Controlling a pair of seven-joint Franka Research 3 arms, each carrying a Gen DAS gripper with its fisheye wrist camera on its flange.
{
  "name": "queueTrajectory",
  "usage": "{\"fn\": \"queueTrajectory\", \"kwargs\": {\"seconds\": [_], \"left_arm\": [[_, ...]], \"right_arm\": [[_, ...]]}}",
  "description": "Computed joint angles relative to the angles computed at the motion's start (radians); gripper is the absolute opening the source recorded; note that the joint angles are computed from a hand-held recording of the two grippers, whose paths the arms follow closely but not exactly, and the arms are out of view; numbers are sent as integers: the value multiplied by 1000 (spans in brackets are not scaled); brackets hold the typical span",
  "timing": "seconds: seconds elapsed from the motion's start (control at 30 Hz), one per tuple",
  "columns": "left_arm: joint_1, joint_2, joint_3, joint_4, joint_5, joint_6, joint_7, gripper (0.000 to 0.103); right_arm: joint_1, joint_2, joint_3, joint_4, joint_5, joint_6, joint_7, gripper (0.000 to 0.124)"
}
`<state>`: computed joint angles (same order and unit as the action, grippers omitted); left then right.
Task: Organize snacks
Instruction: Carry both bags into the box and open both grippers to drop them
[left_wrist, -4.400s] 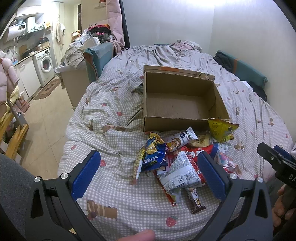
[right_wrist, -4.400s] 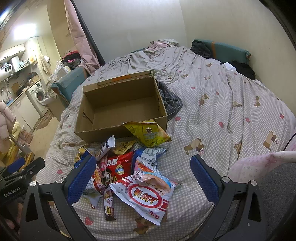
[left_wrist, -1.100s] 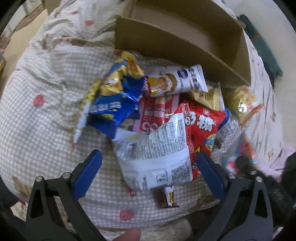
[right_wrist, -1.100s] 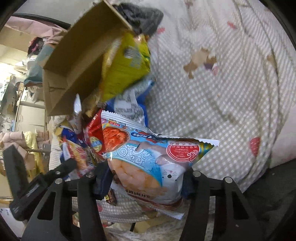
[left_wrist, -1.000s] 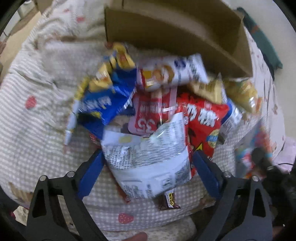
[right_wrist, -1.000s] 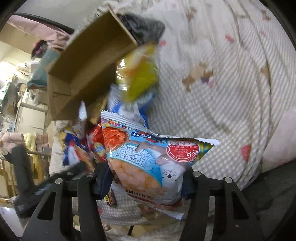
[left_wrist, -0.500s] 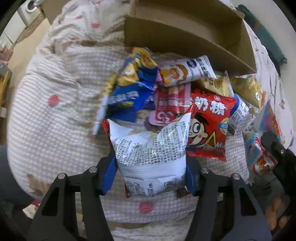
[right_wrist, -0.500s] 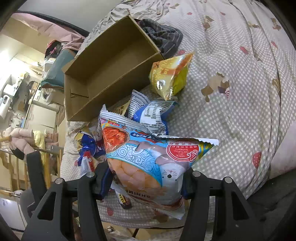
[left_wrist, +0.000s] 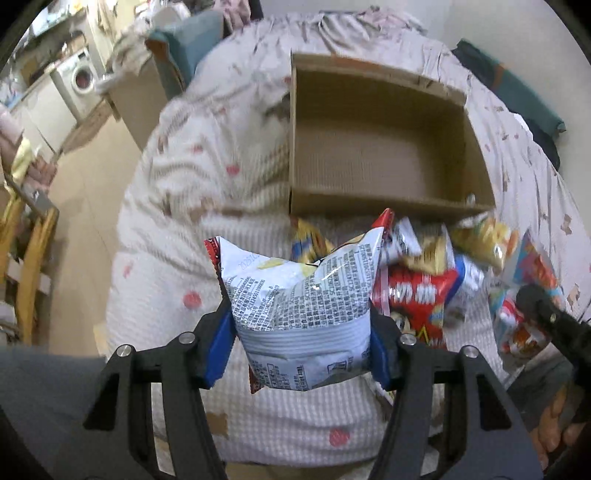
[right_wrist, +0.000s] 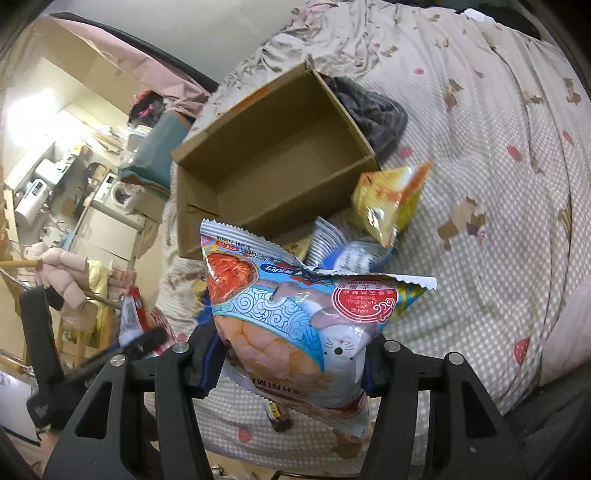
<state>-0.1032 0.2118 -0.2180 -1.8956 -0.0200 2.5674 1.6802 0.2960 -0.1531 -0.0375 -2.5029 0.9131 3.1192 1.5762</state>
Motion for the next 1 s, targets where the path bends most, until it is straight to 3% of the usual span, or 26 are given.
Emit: {"fn": "queueTrajectory", "kwargs": {"seconds": [0.17, 0.43, 1.0], "left_arm": [[-14, 64, 1, 87, 50, 29, -1, 57], [-26, 140, -8, 203, 90, 58, -9, 57], [-100, 380, 3, 550, 193, 30, -51, 57]], "right_arm": [[6, 4, -23, 31, 27, 3, -51, 59], [-51, 48, -14, 127, -27, -28, -66, 59], [-205, 265, 27, 421, -169, -142, -37, 59]]}}
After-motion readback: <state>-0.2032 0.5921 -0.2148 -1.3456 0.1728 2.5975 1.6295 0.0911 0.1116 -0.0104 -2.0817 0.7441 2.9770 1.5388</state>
